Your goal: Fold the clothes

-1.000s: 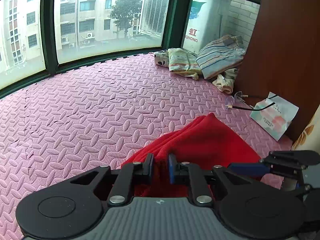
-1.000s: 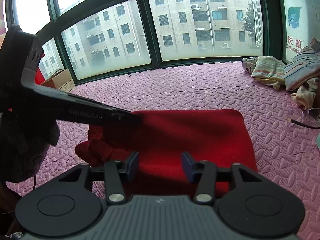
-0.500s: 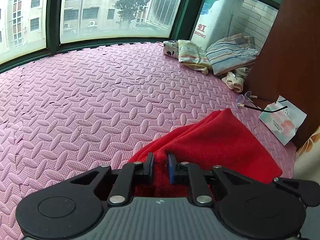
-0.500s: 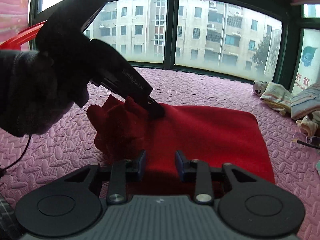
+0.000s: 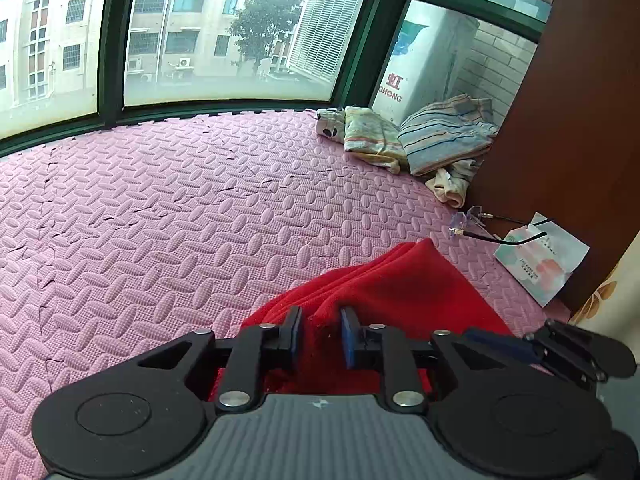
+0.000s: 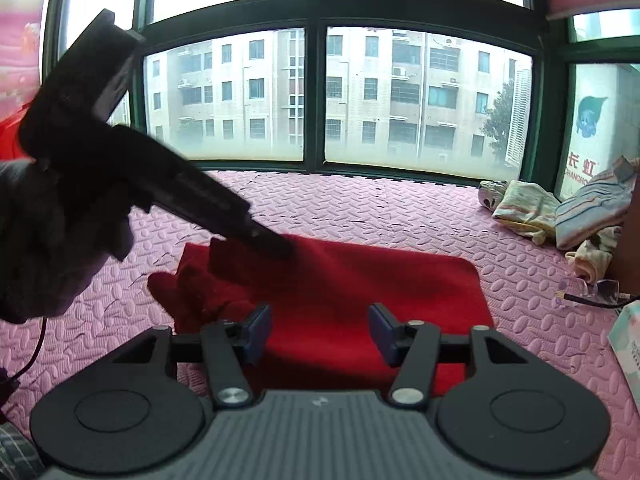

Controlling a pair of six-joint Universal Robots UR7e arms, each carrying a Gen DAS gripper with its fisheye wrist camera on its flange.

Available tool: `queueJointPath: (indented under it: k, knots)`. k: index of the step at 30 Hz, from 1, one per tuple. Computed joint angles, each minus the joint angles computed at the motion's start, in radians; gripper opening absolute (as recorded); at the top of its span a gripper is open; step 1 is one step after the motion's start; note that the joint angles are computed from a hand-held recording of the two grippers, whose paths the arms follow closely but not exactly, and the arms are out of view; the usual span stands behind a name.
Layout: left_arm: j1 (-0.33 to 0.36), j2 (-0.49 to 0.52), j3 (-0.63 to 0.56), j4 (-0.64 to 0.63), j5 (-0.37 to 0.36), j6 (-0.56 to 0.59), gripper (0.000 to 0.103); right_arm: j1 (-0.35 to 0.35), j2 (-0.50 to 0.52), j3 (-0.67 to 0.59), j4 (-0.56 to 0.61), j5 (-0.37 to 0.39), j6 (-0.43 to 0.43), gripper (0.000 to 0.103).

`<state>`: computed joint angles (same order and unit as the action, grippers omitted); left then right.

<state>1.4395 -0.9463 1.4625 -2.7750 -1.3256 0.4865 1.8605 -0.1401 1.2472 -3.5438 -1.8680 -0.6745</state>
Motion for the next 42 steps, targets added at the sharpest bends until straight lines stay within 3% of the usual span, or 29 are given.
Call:
queueJointPath:
  k: [2,9,14,16,18,19,22,30,36,42]
  knots:
    - [-0.006,-0.023,0.034,-0.031,-0.003,0.007,0.033,-0.005,-0.014,-0.021,0.039,-0.01,0.042,0.055]
    - [-0.021,-0.091,0.141,-0.087,-0.023,0.029,0.032,-0.021,0.024,-0.214,0.232,-0.082,0.125,0.055]
    - [-0.015,-0.102,0.162,-0.059,-0.023,0.034,0.033,-0.026,0.078,-0.347,0.377,-0.102,0.176,0.056]
    - [-0.01,-0.097,0.156,-0.044,-0.011,0.021,0.039,-0.025,0.102,-0.388,0.394,-0.105,0.179,0.063]
    - [-0.005,-0.09,0.153,-0.045,0.013,0.003,0.059,-0.024,0.123,-0.424,0.415,-0.11,0.179,0.072]
    - [-0.003,-0.087,0.151,-0.045,0.024,-0.005,0.061,-0.024,0.132,-0.438,0.422,-0.113,0.176,0.075]
    - [0.007,-0.083,0.151,-0.048,0.03,-0.025,0.082,-0.021,0.149,-0.449,0.407,-0.12,0.14,0.079]
    - [0.017,-0.097,0.149,-0.079,0.011,-0.061,0.103,-0.016,0.117,-0.395,0.357,-0.095,0.126,0.087]
    - [0.023,-0.1,0.142,-0.1,0.032,-0.109,0.103,0.003,0.055,-0.302,0.379,-0.042,0.047,0.096]
    - [0.023,-0.09,0.144,-0.118,0.096,-0.157,0.103,0.013,0.091,-0.367,0.468,-0.028,-0.005,0.096]
